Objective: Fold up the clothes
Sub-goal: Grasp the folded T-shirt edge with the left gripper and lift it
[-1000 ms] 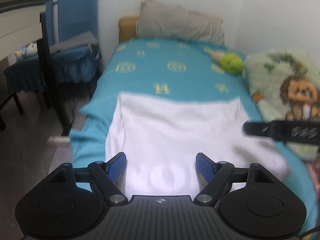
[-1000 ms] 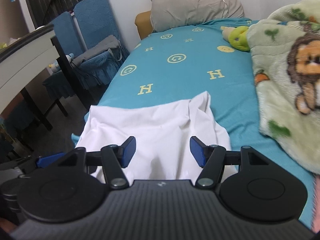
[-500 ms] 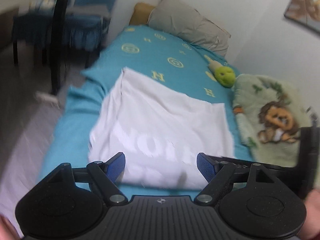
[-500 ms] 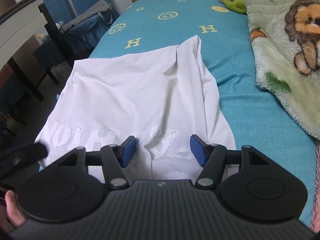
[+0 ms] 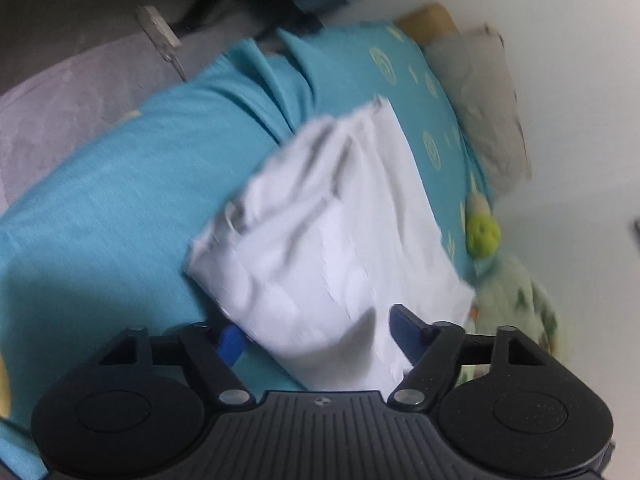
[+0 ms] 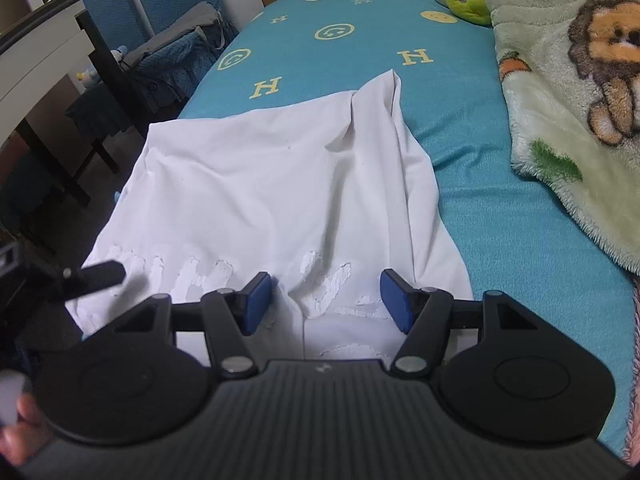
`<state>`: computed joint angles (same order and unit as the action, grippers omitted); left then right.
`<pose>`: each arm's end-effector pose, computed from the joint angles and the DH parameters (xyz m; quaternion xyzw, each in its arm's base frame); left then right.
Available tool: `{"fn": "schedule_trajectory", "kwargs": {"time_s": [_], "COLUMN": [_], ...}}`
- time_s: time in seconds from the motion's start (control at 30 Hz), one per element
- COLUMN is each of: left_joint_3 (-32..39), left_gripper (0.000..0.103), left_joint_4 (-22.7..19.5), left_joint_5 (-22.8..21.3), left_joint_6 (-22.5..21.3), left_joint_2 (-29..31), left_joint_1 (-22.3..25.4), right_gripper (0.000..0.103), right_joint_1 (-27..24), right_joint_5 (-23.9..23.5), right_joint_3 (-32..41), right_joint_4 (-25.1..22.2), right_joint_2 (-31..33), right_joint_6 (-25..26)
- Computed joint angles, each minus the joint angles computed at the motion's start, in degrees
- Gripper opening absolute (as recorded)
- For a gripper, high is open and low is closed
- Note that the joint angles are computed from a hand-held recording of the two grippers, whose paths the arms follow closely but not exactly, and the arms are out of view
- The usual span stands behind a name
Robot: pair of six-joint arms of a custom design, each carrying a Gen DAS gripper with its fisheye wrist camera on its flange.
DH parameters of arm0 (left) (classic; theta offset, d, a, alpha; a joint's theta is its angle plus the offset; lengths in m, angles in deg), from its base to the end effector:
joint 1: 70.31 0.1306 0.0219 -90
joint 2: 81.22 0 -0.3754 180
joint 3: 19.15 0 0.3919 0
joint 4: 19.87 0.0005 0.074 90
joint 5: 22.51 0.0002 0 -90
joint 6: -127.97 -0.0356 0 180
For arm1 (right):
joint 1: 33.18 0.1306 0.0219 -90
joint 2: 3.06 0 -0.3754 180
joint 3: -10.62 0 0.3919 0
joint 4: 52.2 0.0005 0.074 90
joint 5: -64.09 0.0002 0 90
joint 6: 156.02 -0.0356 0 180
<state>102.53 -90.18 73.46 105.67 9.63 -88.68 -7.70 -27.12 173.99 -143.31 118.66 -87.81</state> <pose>0.4241 -0.1453 0.6371 -0.3567 0.8300 -0.3252 0.2793 0.5264 0.2511 0.6270 -0.0339 0.9374 0.1480 0.3134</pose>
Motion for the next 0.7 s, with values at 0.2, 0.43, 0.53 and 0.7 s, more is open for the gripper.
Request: {"fn": "schedule_trajectory", "kwargs": {"time_s": [0.2,0.43,0.53,0.7], "left_joint_3": [-4.0,-3.1,-4.7,-5.9], "left_gripper": [0.061,0.059,0.047,0.029], "left_joint_4": [8.0,3.2,4.8,8.0], "left_joint_5": [-2.3,2.8,2.3,0.3], "left_joint_6": [0.0,1.1,2.6,2.2], "left_joint_2": [-3.4,-1.7,-2.6,-3.7], "left_joint_1": [-0.5,-0.1,0.1,-0.1], "right_gripper": [0.063,0.063,0.063,0.064], "right_joint_1": [0.0,0.1,0.0,-0.9], "right_joint_5": [0.0,0.2,0.1,-0.9], "right_joint_3": [-0.5,0.7,0.5,-3.4], "right_joint_4": [0.3,-0.4,-0.2,4.8], "right_joint_2": [-0.2,0.4,0.2,-3.3], "right_joint_6": [-0.5,-0.6,-1.0,-7.3]}}
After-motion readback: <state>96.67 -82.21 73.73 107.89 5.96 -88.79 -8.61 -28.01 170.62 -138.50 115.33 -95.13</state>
